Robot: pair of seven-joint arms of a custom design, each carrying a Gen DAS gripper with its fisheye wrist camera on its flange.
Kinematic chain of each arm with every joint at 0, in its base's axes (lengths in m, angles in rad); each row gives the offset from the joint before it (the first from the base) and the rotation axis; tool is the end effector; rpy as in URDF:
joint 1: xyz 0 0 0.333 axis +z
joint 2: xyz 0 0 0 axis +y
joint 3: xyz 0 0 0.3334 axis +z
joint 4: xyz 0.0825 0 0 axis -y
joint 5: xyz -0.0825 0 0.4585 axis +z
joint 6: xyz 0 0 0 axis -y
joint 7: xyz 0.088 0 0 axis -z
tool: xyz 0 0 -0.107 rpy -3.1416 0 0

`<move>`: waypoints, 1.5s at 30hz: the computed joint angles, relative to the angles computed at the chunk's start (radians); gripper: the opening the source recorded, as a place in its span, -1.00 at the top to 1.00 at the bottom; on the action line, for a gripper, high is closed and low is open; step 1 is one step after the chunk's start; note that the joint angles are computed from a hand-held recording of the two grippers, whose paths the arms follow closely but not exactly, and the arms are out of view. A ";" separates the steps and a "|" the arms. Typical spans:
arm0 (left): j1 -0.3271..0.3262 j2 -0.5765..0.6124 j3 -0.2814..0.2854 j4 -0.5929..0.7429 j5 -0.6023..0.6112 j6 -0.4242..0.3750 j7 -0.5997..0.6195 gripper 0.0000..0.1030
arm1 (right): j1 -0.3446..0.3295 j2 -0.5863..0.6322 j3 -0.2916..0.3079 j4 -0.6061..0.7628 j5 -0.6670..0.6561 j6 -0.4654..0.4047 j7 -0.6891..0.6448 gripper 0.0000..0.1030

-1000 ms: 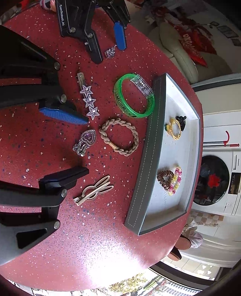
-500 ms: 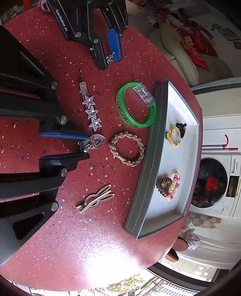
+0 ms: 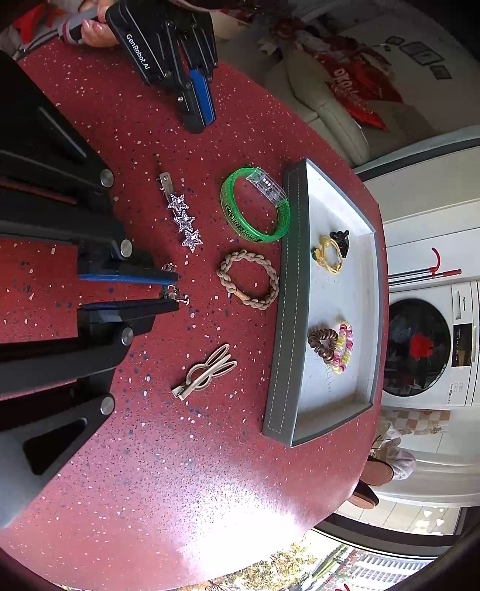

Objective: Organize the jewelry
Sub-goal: 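Grasp the purple heart charm with the right gripper while the left grasps the silver heart pendant, then carry both heart charms over the gray tray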

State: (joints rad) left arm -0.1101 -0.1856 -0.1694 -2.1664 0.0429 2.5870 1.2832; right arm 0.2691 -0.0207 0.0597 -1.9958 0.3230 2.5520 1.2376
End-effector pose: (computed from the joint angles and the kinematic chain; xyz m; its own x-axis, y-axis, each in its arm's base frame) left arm 0.5818 -0.1724 0.5293 -0.0567 -0.9941 0.0929 -0.8270 -0.0054 -0.5622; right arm 0.6273 0.2097 0.5212 0.4598 -0.8813 -0.1091 -0.7533 -0.3220 -0.5734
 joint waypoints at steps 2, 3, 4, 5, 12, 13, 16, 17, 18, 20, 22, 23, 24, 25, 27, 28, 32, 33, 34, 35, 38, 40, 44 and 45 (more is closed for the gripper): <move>-0.001 -0.007 0.005 -0.007 -0.018 0.005 -0.003 0.32 | 0.000 -0.007 0.000 -0.006 0.008 0.005 -0.002 0.88; 0.001 -0.013 0.006 -0.010 -0.020 0.007 -0.007 0.32 | 0.000 -0.010 0.000 -0.008 0.013 0.006 -0.004 0.90; 0.001 -0.019 0.008 -0.014 -0.025 0.010 -0.006 0.32 | 0.001 -0.013 -0.001 -0.011 0.020 0.009 -0.005 0.90; 0.001 -0.026 0.010 -0.017 -0.030 0.012 -0.004 0.32 | 0.001 -0.016 -0.002 -0.012 0.029 0.010 -0.009 0.91; 0.007 -0.064 0.023 -0.026 -0.068 0.029 0.002 0.32 | 0.002 -0.036 -0.011 -0.010 0.088 0.019 -0.036 0.92; 0.008 -0.069 0.024 -0.026 -0.072 0.030 0.001 0.32 | 0.002 -0.038 -0.011 -0.010 0.093 0.022 -0.035 0.92; 0.016 -0.073 0.023 -0.023 -0.070 0.034 -0.008 0.32 | 0.001 -0.039 -0.016 -0.004 0.118 0.010 -0.050 0.92; 0.015 -0.074 0.026 -0.022 -0.075 0.035 -0.006 0.32 | 0.000 -0.040 -0.016 -0.005 0.120 0.011 -0.051 0.92; 0.018 -0.077 0.024 -0.023 -0.071 0.036 -0.010 0.32 | 0.000 -0.041 -0.016 -0.007 0.122 0.012 -0.054 0.92; 0.020 -0.082 0.024 -0.027 -0.070 0.038 -0.014 0.32 | -0.001 -0.039 -0.018 -0.007 0.130 0.006 -0.060 0.92; 0.017 -0.090 0.029 -0.035 -0.083 0.039 -0.010 0.32 | -0.004 -0.037 -0.018 -0.010 0.131 0.002 -0.055 0.92; 0.014 -0.094 0.033 -0.040 -0.095 0.041 -0.005 0.32 | -0.005 -0.037 -0.019 -0.013 0.135 0.004 -0.054 0.92; 0.012 -0.099 0.037 -0.045 -0.108 0.042 0.000 0.32 | -0.005 -0.038 -0.019 -0.016 0.143 0.007 -0.055 0.92; 0.011 -0.104 0.039 -0.049 -0.115 0.041 0.003 0.32 | -0.006 -0.039 -0.021 -0.017 0.157 0.006 -0.062 0.92; 0.017 -0.111 0.035 -0.055 -0.109 0.040 -0.002 0.32 | -0.006 -0.035 -0.026 -0.012 0.201 -0.016 -0.097 0.92; 0.020 -0.112 0.032 -0.055 -0.103 0.041 -0.008 0.32 | -0.008 -0.029 -0.028 -0.003 0.220 -0.042 -0.117 0.92; 0.021 -0.113 0.031 -0.055 -0.102 0.049 -0.015 0.32 | -0.013 -0.019 -0.020 -0.005 0.175 -0.043 -0.102 0.84; 0.020 -0.112 0.031 -0.055 -0.104 0.051 -0.014 0.32 | -0.014 -0.013 -0.020 -0.002 0.182 -0.049 -0.104 0.71; 0.018 -0.114 0.032 -0.056 -0.107 0.051 -0.012 0.32 | -0.015 -0.005 -0.019 0.004 0.183 -0.054 -0.103 0.64; 0.017 -0.115 0.033 -0.056 -0.109 0.052 -0.008 0.32 | -0.015 0.005 -0.016 0.010 0.172 -0.057 -0.097 0.50; 0.015 -0.117 0.032 -0.056 -0.108 0.049 -0.003 0.32 | -0.011 0.018 -0.005 0.008 0.130 -0.035 -0.093 0.39; 0.014 -0.118 0.031 -0.055 -0.109 0.047 -0.002 0.32 | -0.009 0.024 0.000 0.007 0.104 -0.028 -0.085 0.40; 0.011 -0.113 0.028 -0.048 -0.107 0.042 0.004 0.32 | -0.002 0.024 0.006 -0.002 -0.010 0.001 -0.008 0.72; 0.010 -0.111 0.028 -0.045 -0.107 0.040 0.004 0.32 | -0.002 0.022 0.006 -0.003 -0.008 0.001 -0.007 0.75</move>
State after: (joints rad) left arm -0.1006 -0.2962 -0.1418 -2.2117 -0.0640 2.6273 1.2875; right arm 0.2667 0.0008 0.0658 -1.9986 0.3151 2.5533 1.2302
